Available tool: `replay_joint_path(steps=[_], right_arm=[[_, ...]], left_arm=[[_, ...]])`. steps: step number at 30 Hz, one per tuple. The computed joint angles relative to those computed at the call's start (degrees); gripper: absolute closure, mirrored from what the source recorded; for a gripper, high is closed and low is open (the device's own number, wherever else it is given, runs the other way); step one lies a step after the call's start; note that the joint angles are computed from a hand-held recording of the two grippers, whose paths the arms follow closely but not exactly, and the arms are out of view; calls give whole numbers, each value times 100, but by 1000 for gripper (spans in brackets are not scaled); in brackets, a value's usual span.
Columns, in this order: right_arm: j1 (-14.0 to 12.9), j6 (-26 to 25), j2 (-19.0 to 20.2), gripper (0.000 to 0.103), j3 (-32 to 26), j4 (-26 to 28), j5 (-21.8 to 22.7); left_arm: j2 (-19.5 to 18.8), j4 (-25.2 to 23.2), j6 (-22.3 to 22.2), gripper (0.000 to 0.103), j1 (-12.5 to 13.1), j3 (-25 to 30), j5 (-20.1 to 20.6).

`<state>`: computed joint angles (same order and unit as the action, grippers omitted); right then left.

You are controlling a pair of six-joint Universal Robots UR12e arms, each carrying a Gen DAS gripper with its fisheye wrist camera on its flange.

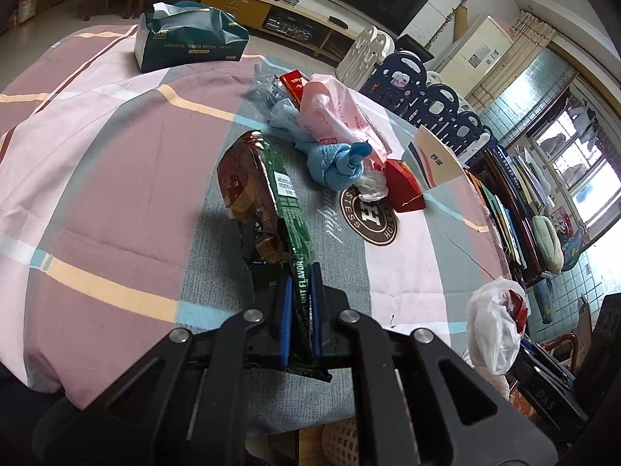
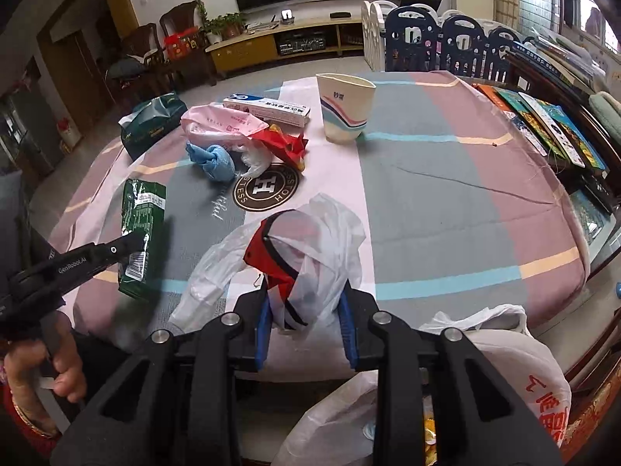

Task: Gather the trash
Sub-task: 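Carry the white plastic bag toward the wastebasket with the right gripper while the left holds the green bag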

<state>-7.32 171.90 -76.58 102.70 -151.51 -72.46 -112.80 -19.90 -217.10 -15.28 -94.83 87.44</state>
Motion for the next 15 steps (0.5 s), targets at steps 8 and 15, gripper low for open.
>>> replay_joint_path(steps=[8, 15], right_arm=[[-7, -79, -66, 73, 49, 134, 10], [30, -143, -102, 73, 47, 208, 13]], left_arm=[[8, -1, -69, 95, 13, -16, -6], [18, 19, -108, 95, 15, -36, -9]])
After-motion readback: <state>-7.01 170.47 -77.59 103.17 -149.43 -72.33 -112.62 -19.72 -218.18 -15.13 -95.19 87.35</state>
